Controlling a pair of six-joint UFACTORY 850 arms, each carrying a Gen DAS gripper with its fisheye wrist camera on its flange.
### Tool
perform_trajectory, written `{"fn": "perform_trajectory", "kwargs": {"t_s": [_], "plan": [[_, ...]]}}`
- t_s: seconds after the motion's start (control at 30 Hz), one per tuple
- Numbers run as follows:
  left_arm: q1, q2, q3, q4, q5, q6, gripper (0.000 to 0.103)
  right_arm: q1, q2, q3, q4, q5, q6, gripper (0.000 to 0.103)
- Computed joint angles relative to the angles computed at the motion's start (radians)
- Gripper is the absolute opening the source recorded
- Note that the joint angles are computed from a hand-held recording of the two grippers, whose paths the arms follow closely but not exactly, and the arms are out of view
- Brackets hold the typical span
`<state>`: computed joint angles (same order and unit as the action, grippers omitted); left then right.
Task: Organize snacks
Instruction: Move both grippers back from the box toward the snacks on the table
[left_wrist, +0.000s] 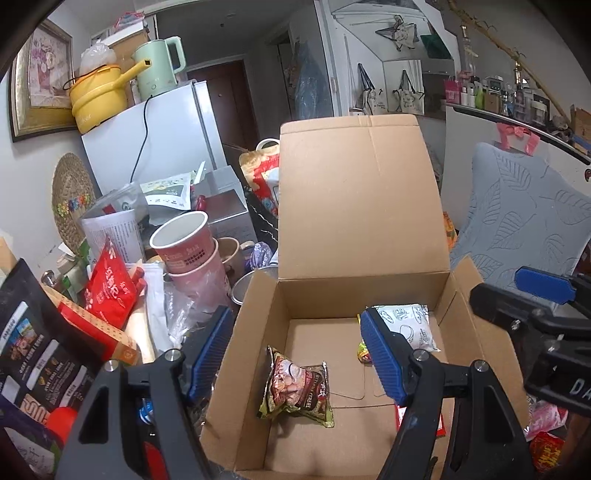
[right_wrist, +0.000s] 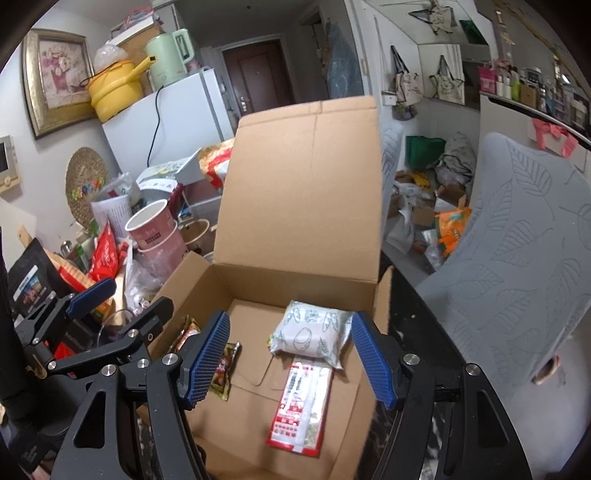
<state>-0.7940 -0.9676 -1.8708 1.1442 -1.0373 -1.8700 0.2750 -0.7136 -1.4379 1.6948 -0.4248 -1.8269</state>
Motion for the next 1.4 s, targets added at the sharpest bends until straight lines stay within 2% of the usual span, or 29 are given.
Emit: {"fn": "perform_trajectory", "kwargs": {"t_s": [0.23, 0.6, 1.0, 1.4], "plan": [[-0.035, 0.052, 0.036, 0.035, -0.025, -0.039, 0.071, -0.025, 0.077, 0.080, 0.087, -0.040, -0.106, 0.069], [-0.105, 0.079, 0.024, 0.067, -0.101, -0.041, 0.071, -0.074, 0.239, 0.249, 0.253, -0.113, -0.309, 0.069], [-0.187, 0.102, 0.053, 0.108, -0.100, -0.076, 0.071, -0.137, 0.393, 0.446, 0.331, -0.180, -0.453, 0.070], [-0.248, 0.085, 0.051, 0.087, -0.072, -0.061, 0.071, -0.198, 0.468, 0.577, 0.301, -0.242, -0.482, 0.070]]}}
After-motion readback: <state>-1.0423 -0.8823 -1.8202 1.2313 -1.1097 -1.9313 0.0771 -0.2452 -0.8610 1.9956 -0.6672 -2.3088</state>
